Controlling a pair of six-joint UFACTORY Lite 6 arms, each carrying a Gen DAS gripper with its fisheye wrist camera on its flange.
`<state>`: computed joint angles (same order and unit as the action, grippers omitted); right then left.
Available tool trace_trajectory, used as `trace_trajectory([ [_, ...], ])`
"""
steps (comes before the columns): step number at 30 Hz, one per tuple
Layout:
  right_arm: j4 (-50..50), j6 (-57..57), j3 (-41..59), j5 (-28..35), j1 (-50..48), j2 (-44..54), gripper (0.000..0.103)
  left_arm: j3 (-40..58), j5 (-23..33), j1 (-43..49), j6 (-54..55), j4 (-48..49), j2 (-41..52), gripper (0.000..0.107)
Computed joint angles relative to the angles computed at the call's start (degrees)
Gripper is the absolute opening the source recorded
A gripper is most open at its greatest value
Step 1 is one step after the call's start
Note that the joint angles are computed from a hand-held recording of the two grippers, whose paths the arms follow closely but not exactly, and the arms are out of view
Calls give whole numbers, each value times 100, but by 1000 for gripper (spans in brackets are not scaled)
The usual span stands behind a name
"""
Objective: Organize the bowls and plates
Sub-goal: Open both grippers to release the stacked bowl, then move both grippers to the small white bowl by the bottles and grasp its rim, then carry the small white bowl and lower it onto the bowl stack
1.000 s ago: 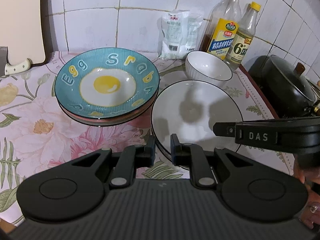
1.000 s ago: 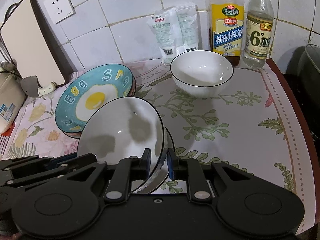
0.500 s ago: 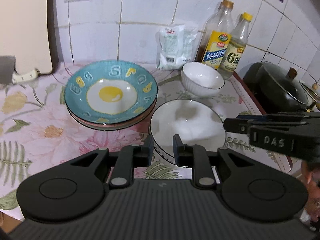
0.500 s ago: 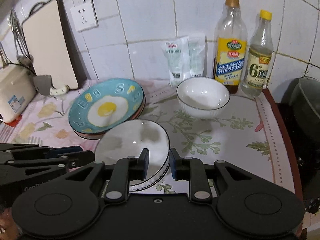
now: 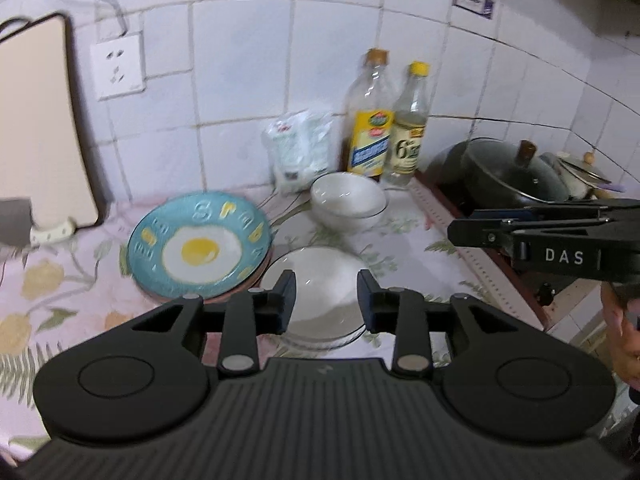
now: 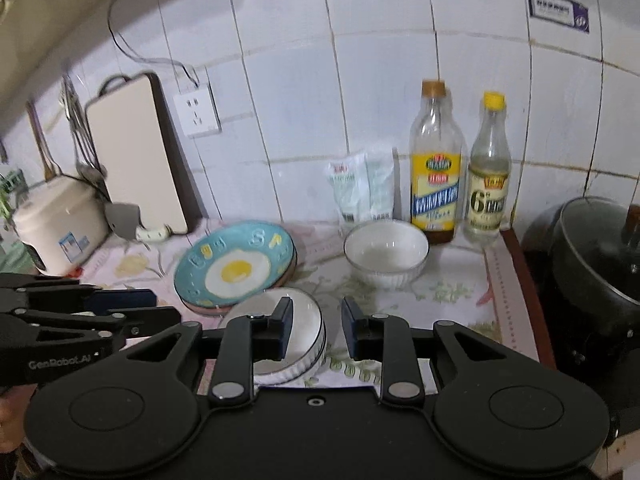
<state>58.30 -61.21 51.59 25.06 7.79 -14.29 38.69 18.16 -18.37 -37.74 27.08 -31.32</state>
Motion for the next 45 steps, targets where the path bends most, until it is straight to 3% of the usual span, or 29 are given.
trace_trajectory([
  [7,1312,-1544,339,310,-563,666,34,701,-727,350,2047,-1686,1207,41],
  [10,1515,-1804,751,331,-649,1317,34,1133,-1029,600,3846,-3290,1956,42],
  [14,1503,-1700,1408,164,-593,2239,34,2114,-973,912,6244,-5546,3184,46],
  [16,1412,-1531,1813,125,-580,2723,34,2585,-924,999,6823,-6024,3717,47],
  [20,1105,-970,2740,63,-529,3725,38,3910,-624,1119,6574,-5685,5018,49],
  [23,1097,-718,3505,-3,-536,4492,38,4921,-448,1101,5621,-4632,5959,49],
  [29,514,275,5066,48,-567,5882,38,7134,314,1139,4562,-3420,7691,49],
  [34,-119,1134,6324,277,-579,6920,38,8652,994,1295,5136,-4106,8737,48],
  [36,-411,1490,6861,441,-581,7317,38,9226,1211,1296,4888,-3979,9145,48],
  [39,-832,2092,7875,822,-581,8001,38,10058,1575,1323,4972,-4070,9694,43],
  [41,-955,2227,8172,897,-566,8201,38,10514,1768,1351,5037,-4113,9983,32],
  [43,-989,2255,8303,942,-544,8303,35,10591,1829,1365,5133,-4194,10070,15],
  [45,-921,2220,8167,794,-507,8236,32,10242,1618,1368,5319,-4388,9912,14],
])
